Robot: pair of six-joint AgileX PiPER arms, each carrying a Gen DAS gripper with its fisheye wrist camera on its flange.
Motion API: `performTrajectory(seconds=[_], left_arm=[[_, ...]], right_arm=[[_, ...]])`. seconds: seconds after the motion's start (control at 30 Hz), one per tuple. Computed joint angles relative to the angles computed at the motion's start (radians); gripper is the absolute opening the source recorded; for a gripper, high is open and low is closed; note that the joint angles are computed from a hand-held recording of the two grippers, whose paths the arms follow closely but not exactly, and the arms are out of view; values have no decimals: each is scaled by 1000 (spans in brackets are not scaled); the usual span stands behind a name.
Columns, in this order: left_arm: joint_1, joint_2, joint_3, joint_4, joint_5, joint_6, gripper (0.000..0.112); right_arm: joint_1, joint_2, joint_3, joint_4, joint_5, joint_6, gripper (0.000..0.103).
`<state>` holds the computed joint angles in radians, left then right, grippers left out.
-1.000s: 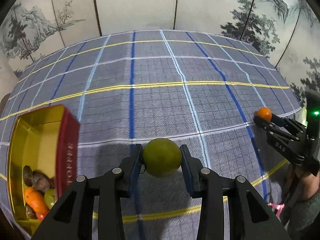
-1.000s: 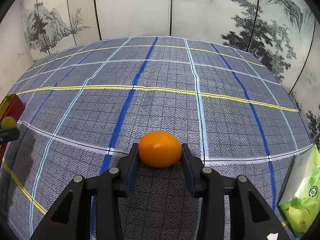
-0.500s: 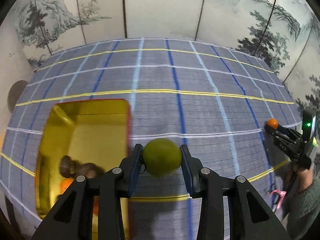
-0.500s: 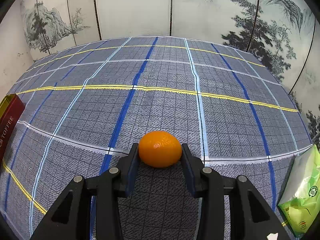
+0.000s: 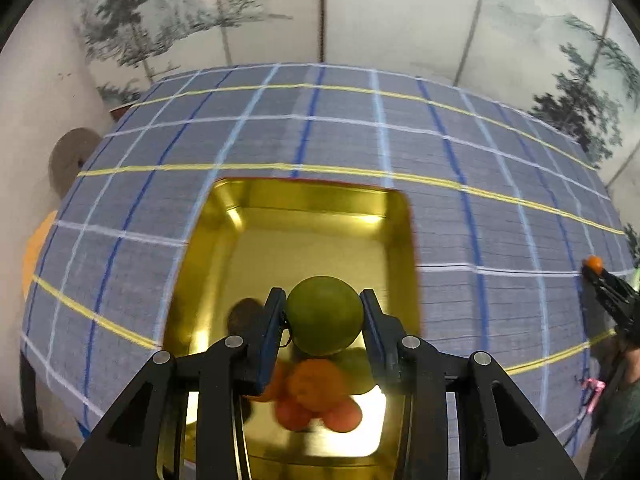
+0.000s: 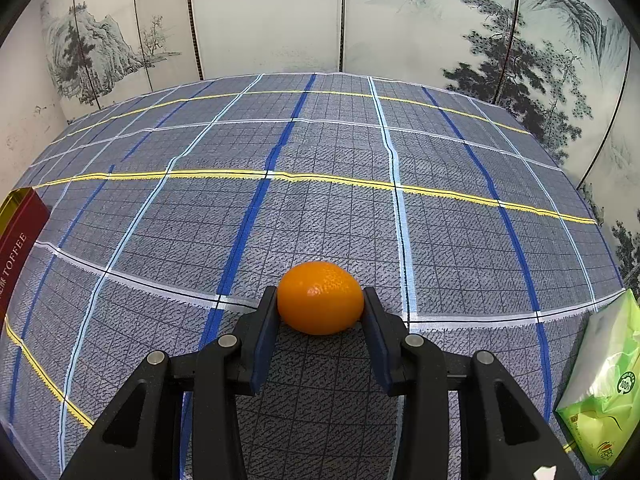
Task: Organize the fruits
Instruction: 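Carry the green tomato with the left gripper into the tin and lower it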
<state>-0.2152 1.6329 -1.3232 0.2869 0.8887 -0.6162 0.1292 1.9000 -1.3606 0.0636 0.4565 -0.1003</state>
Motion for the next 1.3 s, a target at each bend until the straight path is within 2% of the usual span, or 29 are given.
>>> performTrajectory(seconds=[0.27, 0.73, 1.3], left_arm=[[89, -3, 60, -32, -21, 47, 39], [164, 19, 102, -100, -75, 109, 39], [207, -39, 178, -106, -68, 105, 39]], right_arm=[[0, 0, -1, -1, 1, 1, 39], [1, 0, -1, -3, 1, 4, 39], [1, -1, -3, -12, 4, 11, 38]])
